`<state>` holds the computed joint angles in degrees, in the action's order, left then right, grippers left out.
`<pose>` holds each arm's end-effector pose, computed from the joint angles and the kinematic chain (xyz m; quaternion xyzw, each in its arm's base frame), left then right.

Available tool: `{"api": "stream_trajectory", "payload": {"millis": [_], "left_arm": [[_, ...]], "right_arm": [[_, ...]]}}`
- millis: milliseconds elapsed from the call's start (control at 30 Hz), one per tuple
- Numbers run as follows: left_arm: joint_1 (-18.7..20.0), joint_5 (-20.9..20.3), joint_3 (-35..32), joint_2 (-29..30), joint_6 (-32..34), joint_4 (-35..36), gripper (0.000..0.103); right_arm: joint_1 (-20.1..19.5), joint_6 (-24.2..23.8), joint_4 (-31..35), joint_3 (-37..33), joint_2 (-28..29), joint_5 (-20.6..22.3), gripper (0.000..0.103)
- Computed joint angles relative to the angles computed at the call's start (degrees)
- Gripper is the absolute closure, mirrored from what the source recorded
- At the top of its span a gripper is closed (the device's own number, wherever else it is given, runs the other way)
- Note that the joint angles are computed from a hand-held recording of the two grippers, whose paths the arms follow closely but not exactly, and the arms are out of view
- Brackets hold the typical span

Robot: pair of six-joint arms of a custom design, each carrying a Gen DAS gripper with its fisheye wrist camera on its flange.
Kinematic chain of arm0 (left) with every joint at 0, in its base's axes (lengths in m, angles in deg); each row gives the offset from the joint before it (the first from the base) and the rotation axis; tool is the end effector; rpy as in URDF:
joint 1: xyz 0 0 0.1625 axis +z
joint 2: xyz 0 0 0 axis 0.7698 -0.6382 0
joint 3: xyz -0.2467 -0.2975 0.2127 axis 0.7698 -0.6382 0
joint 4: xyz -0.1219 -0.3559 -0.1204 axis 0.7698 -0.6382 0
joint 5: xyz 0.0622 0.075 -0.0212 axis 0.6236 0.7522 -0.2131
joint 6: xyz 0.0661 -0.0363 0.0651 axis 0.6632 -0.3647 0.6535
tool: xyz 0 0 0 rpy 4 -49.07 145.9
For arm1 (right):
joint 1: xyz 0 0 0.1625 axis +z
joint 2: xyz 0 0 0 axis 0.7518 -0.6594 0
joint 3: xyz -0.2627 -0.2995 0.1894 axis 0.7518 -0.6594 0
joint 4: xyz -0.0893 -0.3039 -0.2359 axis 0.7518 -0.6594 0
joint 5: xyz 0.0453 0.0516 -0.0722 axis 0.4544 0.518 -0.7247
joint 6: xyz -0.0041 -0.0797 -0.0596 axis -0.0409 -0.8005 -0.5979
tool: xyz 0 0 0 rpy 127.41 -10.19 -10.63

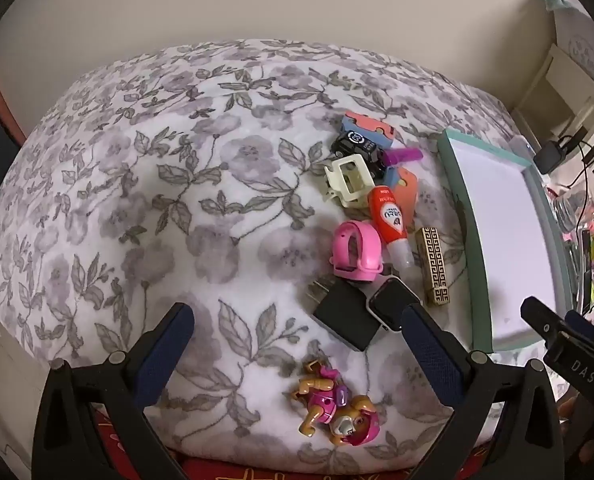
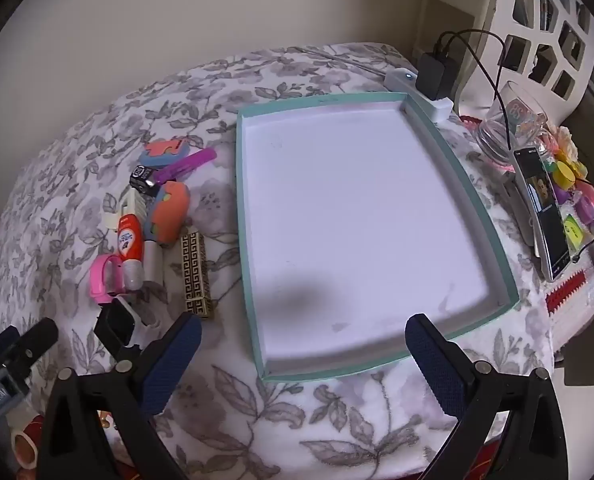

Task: Organize rigid objects
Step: 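Move the left gripper down toward the pink Paw Patrol figure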

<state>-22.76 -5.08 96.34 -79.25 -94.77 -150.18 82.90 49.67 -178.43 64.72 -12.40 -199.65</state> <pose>-0.0883 -0.2730 0.2467 -0.0429 0.8941 -0.2478 0.3706 0.3274 -0.2814 -0.0157 0.0630 -0.9046 0.2193 0.3601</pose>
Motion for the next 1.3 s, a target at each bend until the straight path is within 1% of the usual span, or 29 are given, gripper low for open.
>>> {"api": "stream_trajectory", "payload": {"millis": [133, 167, 233, 267, 300, 433, 500, 567, 1300], "left_arm": [[-0.5, 0.6, 0.3, -1.4, -0.1, 0.6, 0.000], [-2.4, 0.9, 0.1, -0.3, -1.8, 3.1, 0.000], [-3.2, 0.3, 0.0, -0.2, -2.7, 3.6, 0.000], [-1.9, 0.2, -0.4, 0.3, -1.2, 2.5, 0.000], [-1.1, 0.1, -0.7, 0.4, -0.3, 1.9, 0.000], [-0.1, 0.0, -0.6, 0.0, 2.2, -0.1, 0.000], [-0.6, 0.0, -0.5, 1.0, 1.9, -0.1, 0.000], [-0.7, 0.0, -0.5, 1.1, 2.0, -0.1, 0.000], [1.0, -0.8, -0.3, 2.1, 4.0, -1.8, 0.000]], "right_arm": [[0.1, 0.3, 0.6, 0.1, -0.1, -0.2, 0.000], [0.1, 0.1, 0.1, 0.3, 0.0, -0.2, 0.000], [0.1, 0.1, 0.1, 0.3, 0.1, -0.3, 0.000], [0.0, 0.1, 0.3, 0.3, 0.2, -0.4, 0.000], [0.6, 0.9, 2.6, -0.8, -0.2, -0.4, 0.000], [1.1, 1.2, 4.2, -2.5, 0.2, -0.2, 0.000], [1.2, 0.7, 3.4, -2.3, 0.2, -0.2, 0.000], [1.0, -1.0, 1.2, -1.5, 0.3, -0.1, 0.000], [1.0, -1.2, 2.0, -1.9, 0.6, -0.5, 0.000]]}}
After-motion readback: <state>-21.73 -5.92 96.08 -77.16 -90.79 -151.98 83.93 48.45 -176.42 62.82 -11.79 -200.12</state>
